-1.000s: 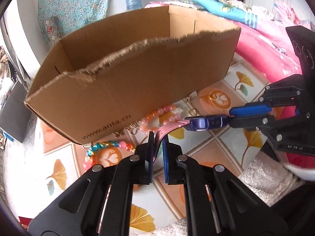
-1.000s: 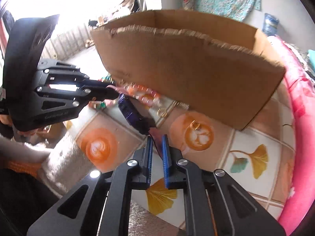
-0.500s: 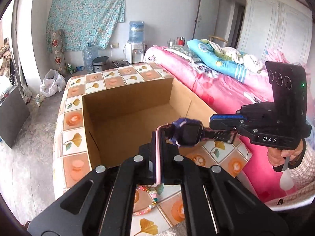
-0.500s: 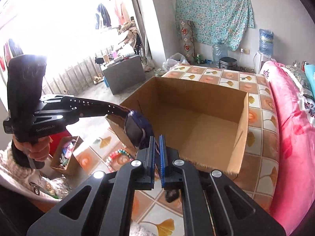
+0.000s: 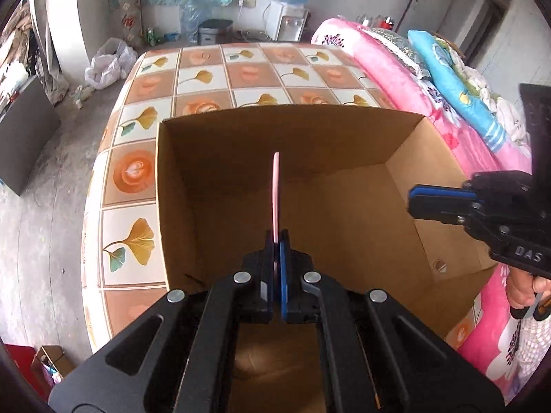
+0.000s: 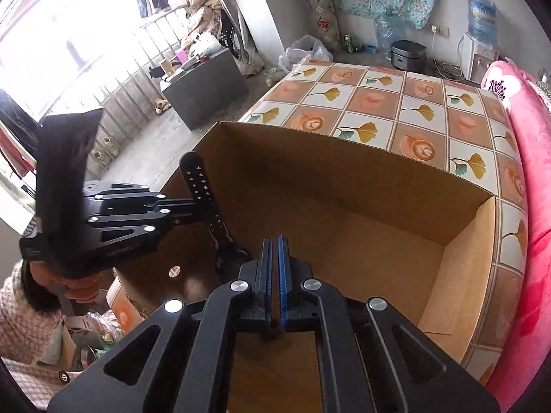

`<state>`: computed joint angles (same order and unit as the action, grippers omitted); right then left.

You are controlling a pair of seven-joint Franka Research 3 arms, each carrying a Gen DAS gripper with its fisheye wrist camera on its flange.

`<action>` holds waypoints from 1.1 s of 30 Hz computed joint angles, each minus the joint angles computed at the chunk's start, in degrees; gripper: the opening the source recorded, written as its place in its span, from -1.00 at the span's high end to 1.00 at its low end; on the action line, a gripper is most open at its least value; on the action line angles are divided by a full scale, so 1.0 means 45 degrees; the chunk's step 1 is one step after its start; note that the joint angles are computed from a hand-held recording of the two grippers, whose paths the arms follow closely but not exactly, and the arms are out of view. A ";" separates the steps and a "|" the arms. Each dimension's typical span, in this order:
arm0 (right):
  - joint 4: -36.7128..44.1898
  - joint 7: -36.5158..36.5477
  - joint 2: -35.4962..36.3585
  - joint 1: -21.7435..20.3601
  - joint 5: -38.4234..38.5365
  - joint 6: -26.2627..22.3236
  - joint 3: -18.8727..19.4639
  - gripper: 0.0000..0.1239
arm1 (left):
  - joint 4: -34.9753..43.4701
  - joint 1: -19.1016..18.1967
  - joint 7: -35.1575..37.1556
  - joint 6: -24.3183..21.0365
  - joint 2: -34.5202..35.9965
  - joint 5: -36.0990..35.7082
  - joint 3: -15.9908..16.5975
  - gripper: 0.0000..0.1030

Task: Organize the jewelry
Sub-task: 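Carry the watch over the box, lower it inside and open both tools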

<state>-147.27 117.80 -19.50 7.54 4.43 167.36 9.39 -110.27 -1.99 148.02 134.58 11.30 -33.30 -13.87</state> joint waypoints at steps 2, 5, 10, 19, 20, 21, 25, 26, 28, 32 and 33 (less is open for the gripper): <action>-0.0369 0.0450 -0.0408 -0.0362 -0.0304 0.0140 0.0332 0.94 | 0.0263 -0.0091 -0.0168 0.0108 0.0267 0.0258 -0.0036 0.96; -0.0918 0.0429 -0.0834 -0.0244 -0.0120 0.0382 0.0212 0.94 | 0.0798 -0.0376 -0.1322 0.0137 0.0705 0.1060 -0.0063 0.96; -0.1469 0.0661 -0.1157 -0.0538 -0.0088 0.0634 0.0401 0.94 | 0.1736 -0.0657 -0.2632 0.0157 0.1589 0.2130 -0.0295 0.95; -0.2066 0.0558 -0.1627 -0.0582 0.0385 0.0735 0.0266 0.94 | 0.0164 -0.0393 -0.1700 0.1554 0.0319 0.2007 -0.0766 -0.38; -0.2088 0.0573 -0.1633 -0.0552 0.0472 0.0747 0.0254 0.94 | -0.0166 -0.0377 -0.1417 0.1913 0.0033 0.1755 -0.0759 -0.40; -0.2112 0.0572 -0.1616 -0.0489 0.0578 0.0807 0.0218 0.94 | -0.0455 -0.0327 -0.1070 0.2040 -0.0277 0.1429 -0.0736 -0.40; -0.2083 0.0318 -0.1452 0.0146 0.1246 0.1022 -0.0192 0.92 | -0.1214 -0.0196 0.0375 0.1664 -0.1420 -0.0312 -0.0317 -0.43; -0.2037 0.0290 -0.1399 0.0247 0.1397 0.1027 -0.0229 0.92 | -0.1448 -0.0206 0.0790 0.1665 -0.1729 -0.0811 -0.0136 -0.45; -0.1940 0.0239 -0.1320 0.0340 0.1561 0.1054 -0.0196 0.92 | -0.1933 -0.0247 0.1647 0.1671 -0.2332 -0.1845 0.0301 -0.51; -0.1572 0.0109 -0.0996 0.0442 0.1595 0.1010 -0.0043 0.92 | -0.2766 -0.0396 0.2517 0.2039 -0.3155 -0.3261 0.1171 -0.55; -0.1446 -0.0009 -0.0869 0.0591 0.1672 0.0950 -0.0140 0.92 | -0.2956 -0.0423 0.2597 0.2172 -0.3272 -0.3390 0.1334 -0.56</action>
<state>-153.78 117.76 -23.41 10.20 11.96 171.64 8.76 -123.58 -3.89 159.71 144.35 -3.43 -48.55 -7.86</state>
